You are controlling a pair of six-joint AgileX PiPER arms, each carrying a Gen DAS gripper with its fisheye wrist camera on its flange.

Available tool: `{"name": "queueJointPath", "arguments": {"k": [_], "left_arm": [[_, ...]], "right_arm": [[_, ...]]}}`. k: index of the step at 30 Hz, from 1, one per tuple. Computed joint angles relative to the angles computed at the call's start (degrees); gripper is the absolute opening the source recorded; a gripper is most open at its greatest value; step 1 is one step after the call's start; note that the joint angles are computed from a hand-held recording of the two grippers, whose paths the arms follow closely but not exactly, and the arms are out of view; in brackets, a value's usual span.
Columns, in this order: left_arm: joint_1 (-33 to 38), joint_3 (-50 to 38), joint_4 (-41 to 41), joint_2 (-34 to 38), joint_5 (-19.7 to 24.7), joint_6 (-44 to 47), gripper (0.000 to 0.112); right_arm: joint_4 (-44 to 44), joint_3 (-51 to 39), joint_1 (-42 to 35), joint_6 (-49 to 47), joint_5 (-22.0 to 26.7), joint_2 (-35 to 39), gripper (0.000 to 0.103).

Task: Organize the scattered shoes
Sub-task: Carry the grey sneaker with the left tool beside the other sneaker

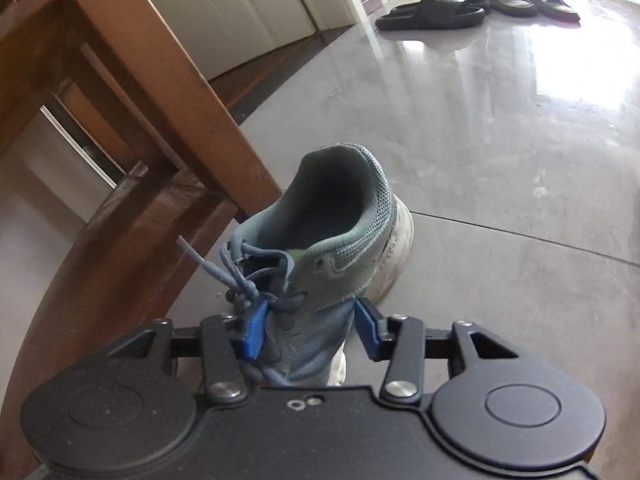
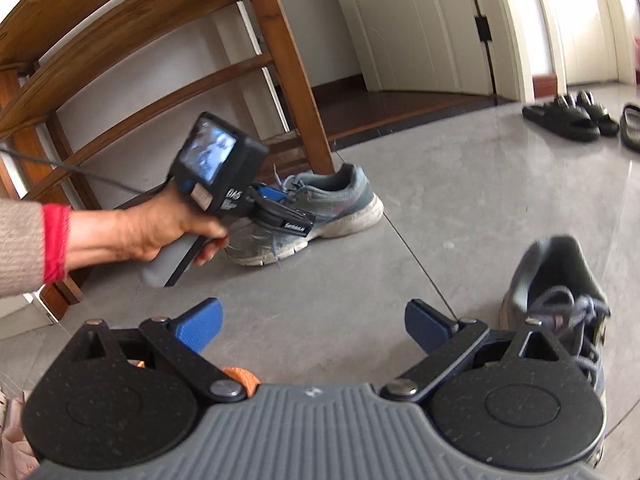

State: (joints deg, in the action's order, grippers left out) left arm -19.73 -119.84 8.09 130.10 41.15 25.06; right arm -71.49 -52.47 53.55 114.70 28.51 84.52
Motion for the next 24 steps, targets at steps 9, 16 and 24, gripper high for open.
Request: {"name": "queueJointPath", "arguments": {"k": [9, 16, 24], "left_arm": [[1.74, 19.12, -25.27, -14.27, -3.14, -2.44, 0.025], [-1.68, 32.36, -30.09, -25.56, -3.78, -30.27, 0.025], [-9.92, 43.05, -28.36, -35.95, -8.78, -36.33, 0.033]], "right_arm": [[-1.06, 2.83, 1.4, 3.85, 5.05, -2.97, 0.099], [4.06, 3.42, 4.22, -0.45, 14.42, -6.32, 0.099], [9.19, 5.04, 10.66, -2.4, 29.45, -12.03, 0.099]]}}
